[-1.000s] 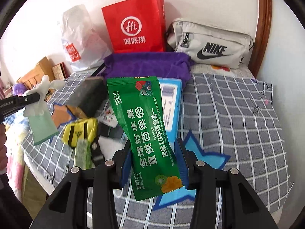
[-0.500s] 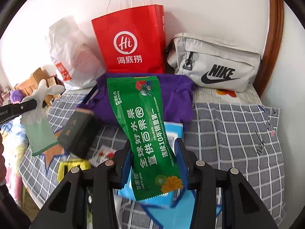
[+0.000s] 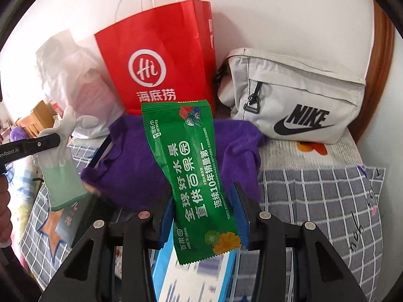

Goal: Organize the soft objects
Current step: 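Carry the packet and glove in both tools over the purple towel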

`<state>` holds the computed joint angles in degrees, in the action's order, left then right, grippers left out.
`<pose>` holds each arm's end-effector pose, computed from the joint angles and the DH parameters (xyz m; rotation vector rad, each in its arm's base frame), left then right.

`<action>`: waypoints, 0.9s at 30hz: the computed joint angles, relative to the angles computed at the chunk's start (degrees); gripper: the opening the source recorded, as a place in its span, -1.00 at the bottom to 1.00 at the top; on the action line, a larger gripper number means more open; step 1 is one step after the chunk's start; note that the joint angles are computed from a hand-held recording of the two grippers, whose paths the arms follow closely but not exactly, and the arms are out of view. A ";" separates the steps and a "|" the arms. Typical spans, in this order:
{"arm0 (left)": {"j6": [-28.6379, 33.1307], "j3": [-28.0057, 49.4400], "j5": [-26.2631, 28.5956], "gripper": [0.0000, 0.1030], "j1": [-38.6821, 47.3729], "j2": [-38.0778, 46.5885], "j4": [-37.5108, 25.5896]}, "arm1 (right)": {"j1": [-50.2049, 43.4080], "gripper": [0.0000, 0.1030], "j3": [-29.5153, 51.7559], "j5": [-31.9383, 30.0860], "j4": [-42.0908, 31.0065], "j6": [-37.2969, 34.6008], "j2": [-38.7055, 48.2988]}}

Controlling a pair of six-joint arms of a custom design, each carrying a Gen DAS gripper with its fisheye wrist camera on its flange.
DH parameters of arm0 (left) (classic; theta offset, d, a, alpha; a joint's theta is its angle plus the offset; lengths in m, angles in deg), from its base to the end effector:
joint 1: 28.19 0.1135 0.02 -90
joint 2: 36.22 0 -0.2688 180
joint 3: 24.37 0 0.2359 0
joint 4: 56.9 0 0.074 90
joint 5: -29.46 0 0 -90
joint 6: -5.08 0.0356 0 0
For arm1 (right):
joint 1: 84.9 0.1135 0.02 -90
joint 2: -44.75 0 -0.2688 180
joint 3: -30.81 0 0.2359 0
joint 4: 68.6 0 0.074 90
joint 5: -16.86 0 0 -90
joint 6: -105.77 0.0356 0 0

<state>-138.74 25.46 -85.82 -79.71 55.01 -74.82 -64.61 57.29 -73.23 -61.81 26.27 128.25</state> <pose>0.1718 -0.1917 0.1349 -0.2013 2.4645 -0.2027 0.1764 0.0653 0.0984 -0.2108 2.4532 0.2383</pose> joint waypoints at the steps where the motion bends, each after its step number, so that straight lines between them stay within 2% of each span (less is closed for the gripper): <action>1: 1.28 0.82 0.81 -0.66 1.19 1.27 0.74 | -0.49 -0.17 1.17 -0.13 1.02 -0.40 2.34; 5: 6.13 4.66 3.71 -0.66 5.56 7.07 3.41 | -2.44 -0.17 6.35 -0.93 3.12 -1.97 10.79; 16: 11.88 12.96 9.20 -0.66 12.14 19.82 6.54 | -6.01 -0.16 18.60 -2.89 2.97 -4.92 27.18; 22: 13.93 15.01 12.46 -0.66 15.36 25.30 10.20 | -7.28 -0.16 24.71 -3.52 1.03 -6.01 34.30; 27: 15.17 16.02 14.94 -0.65 17.48 29.31 13.21 | -7.88 -0.16 30.50 -3.67 -3.70 -6.57 39.86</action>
<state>-123.57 41.48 -70.89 -62.23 84.32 -61.61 -72.48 87.79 -76.91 -65.51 19.70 168.11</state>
